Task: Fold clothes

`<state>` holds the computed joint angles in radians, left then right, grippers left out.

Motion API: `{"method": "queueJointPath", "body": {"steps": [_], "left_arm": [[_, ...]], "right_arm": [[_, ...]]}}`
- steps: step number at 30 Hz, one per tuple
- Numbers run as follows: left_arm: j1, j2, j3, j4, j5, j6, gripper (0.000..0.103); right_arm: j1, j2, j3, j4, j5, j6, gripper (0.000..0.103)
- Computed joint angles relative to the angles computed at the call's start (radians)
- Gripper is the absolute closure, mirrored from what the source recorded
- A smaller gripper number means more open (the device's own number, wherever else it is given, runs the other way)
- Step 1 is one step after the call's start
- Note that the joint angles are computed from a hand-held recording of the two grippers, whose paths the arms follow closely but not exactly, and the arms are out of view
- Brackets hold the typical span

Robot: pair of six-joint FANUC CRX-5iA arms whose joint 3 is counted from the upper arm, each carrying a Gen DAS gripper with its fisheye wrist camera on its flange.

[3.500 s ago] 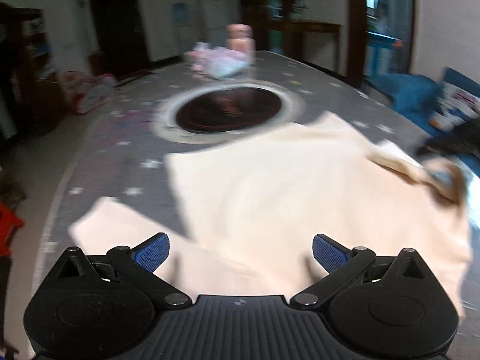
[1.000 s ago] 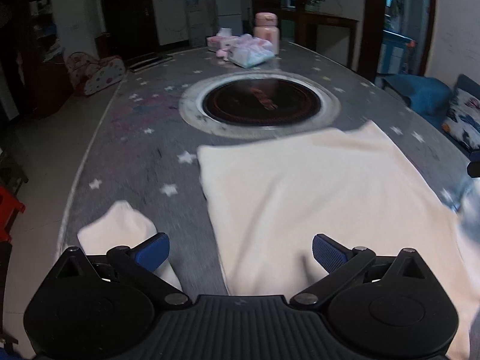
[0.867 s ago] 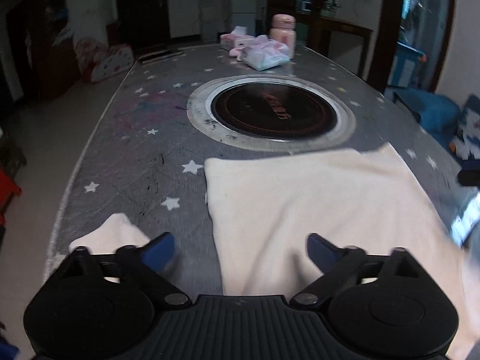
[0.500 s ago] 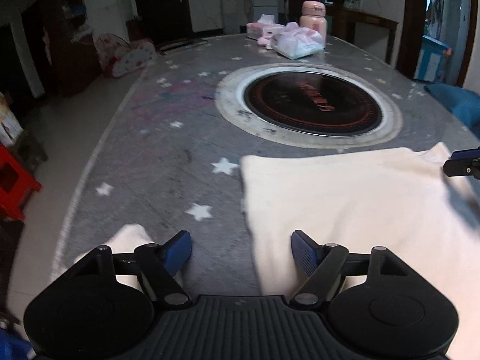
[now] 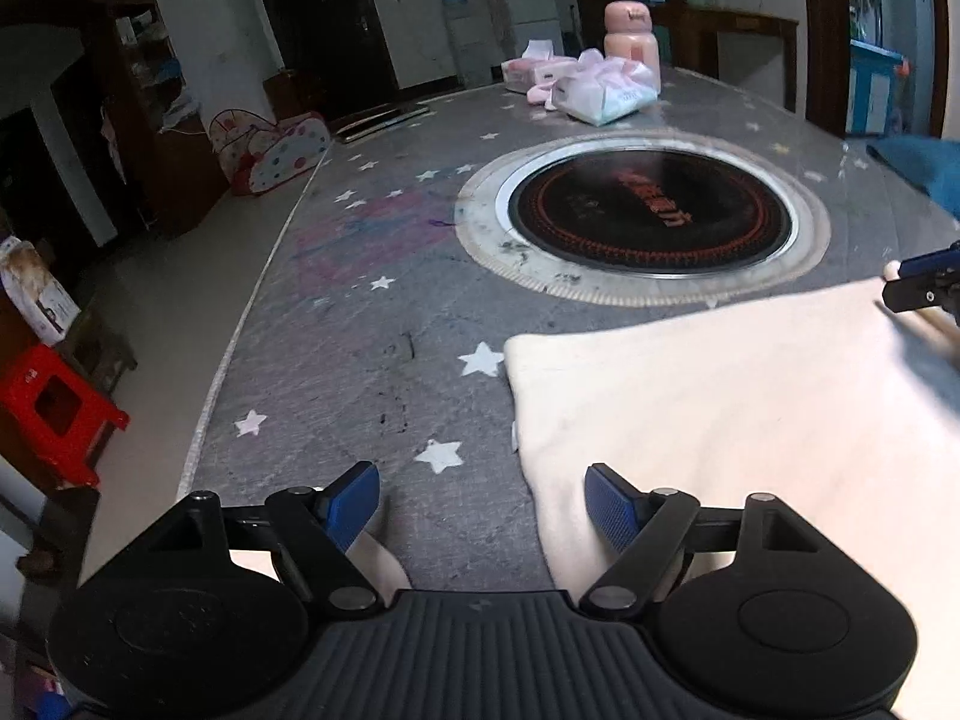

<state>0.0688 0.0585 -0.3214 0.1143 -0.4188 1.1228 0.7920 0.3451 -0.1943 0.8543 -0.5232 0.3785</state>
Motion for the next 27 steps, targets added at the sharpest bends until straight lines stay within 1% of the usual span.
{"method": "queueJointPath", "body": {"steps": [2,4,5,6,8,10,12,14,16,17,22,24,26,27], "left_arm": [[0.013,-0.008,-0.004,0.008,-0.004,0.004,0.022],[0.038,-0.029,-0.025,0.035,0.015,-0.012,0.020],[0.050,-0.038,-0.024,0.016,0.019,0.009,0.018],[0.060,-0.044,-0.019,-0.012,0.021,0.040,0.017],[0.083,-0.052,0.004,-0.100,0.008,0.144,0.017],[0.110,-0.055,0.025,-0.163,-0.015,0.240,0.017],[0.146,-0.057,0.025,-0.166,-0.028,0.286,0.017],[0.182,-0.065,0.000,-0.112,-0.028,0.255,0.017],[0.216,-0.080,-0.050,-0.004,-0.019,0.148,0.017],[0.225,-0.086,-0.066,0.019,-0.019,0.123,0.017],[0.228,-0.098,-0.119,0.081,0.019,0.065,0.018],[0.222,-0.091,-0.118,0.071,0.024,0.077,0.019],[0.214,-0.083,-0.121,0.062,0.040,0.085,0.028],[0.210,-0.081,-0.131,0.070,0.060,0.076,0.031]], "right_arm": [[0.010,0.010,0.012,0.002,-0.026,0.016,0.076],[0.018,-0.016,-0.008,-0.004,-0.004,0.016,0.076],[0.025,-0.032,-0.020,-0.007,0.006,0.022,0.076],[0.032,-0.047,-0.031,-0.009,0.015,0.030,0.076],[0.055,-0.077,-0.050,-0.037,0.030,0.072,0.075],[0.083,-0.106,-0.070,-0.062,0.046,0.118,0.070],[0.113,-0.133,-0.089,-0.087,0.060,0.163,0.070],[0.143,-0.158,-0.109,-0.114,0.075,0.199,0.069],[0.171,-0.181,-0.126,-0.148,0.088,0.229,0.069],[0.186,-0.189,-0.132,-0.163,0.089,0.241,0.069],[0.245,-0.214,-0.142,-0.238,0.085,0.301,0.069],[0.265,-0.219,-0.144,-0.259,0.082,0.315,0.069],[0.280,-0.224,-0.153,-0.254,0.075,0.303,0.065],[0.288,-0.226,-0.157,-0.250,0.072,0.295,0.061]]}}
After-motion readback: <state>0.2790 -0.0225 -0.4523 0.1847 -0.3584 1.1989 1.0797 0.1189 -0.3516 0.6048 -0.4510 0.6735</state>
